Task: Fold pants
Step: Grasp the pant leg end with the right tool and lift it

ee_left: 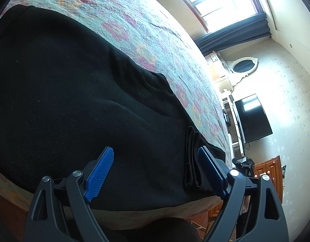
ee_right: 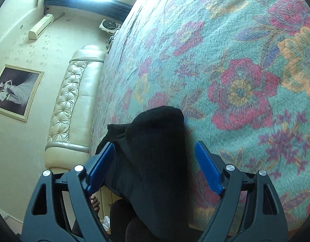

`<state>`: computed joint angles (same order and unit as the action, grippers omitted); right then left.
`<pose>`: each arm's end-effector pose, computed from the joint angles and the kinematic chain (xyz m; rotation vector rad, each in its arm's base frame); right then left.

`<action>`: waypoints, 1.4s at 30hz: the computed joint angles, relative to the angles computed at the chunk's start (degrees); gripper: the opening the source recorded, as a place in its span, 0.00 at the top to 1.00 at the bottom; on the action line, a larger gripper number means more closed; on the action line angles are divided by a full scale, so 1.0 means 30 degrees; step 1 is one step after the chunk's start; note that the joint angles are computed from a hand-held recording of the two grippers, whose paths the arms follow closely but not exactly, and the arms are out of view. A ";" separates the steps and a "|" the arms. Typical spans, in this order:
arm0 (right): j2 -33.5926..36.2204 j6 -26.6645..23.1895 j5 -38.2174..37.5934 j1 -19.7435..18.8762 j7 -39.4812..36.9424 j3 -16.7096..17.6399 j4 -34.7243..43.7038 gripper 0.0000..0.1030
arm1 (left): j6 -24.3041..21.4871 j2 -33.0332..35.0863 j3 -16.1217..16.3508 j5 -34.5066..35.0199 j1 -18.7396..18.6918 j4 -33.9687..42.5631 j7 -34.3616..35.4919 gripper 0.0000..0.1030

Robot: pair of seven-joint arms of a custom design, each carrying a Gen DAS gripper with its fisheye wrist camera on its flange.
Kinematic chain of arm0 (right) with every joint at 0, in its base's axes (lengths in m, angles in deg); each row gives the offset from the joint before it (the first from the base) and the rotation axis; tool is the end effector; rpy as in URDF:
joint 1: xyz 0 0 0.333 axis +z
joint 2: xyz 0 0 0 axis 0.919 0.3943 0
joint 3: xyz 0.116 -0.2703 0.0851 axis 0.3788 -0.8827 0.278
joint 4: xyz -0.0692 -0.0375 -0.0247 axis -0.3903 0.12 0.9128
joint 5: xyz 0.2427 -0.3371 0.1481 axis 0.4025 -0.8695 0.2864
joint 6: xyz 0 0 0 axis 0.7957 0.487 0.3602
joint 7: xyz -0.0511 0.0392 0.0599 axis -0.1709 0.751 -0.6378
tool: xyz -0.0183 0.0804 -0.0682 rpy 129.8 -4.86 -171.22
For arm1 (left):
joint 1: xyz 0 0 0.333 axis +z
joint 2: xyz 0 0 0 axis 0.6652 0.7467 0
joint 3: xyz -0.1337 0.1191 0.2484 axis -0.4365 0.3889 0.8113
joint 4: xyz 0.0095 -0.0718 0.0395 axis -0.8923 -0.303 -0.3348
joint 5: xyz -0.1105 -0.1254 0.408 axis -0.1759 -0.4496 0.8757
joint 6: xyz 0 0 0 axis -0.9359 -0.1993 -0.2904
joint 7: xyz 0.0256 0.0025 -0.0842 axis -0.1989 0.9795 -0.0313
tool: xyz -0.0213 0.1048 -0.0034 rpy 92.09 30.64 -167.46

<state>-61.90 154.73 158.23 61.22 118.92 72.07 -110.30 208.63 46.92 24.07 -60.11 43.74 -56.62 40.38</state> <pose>0.6713 -0.0373 0.3897 -1.1663 1.8088 0.4442 0.6717 -0.0908 0.4083 2.0615 -1.6000 1.3023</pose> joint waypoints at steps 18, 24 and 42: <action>0.0704 0.2642 0.0190 -0.0008 0.0622 0.0835 0.0230 0.34 | -0.0201 -0.0494 0.0102 -0.0139 -0.0028 -0.0312 -0.0184 0.18; -0.1937 0.7879 -0.4830 0.1915 0.3575 0.0347 -0.2088 0.26 | -0.1139 -0.1786 0.0696 -0.2379 0.0590 -0.1206 0.0729 0.18; -0.3682 0.9877 -0.4945 0.3583 0.3720 0.0188 -0.3368 0.22 | 0.0247 -0.4288 0.3416 -0.5581 0.1953 -0.4831 0.0867 0.18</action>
<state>-72.95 184.36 143.39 71.97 130.08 72.64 -120.40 209.37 34.05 34.32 -76.85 49.60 -71.11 42.98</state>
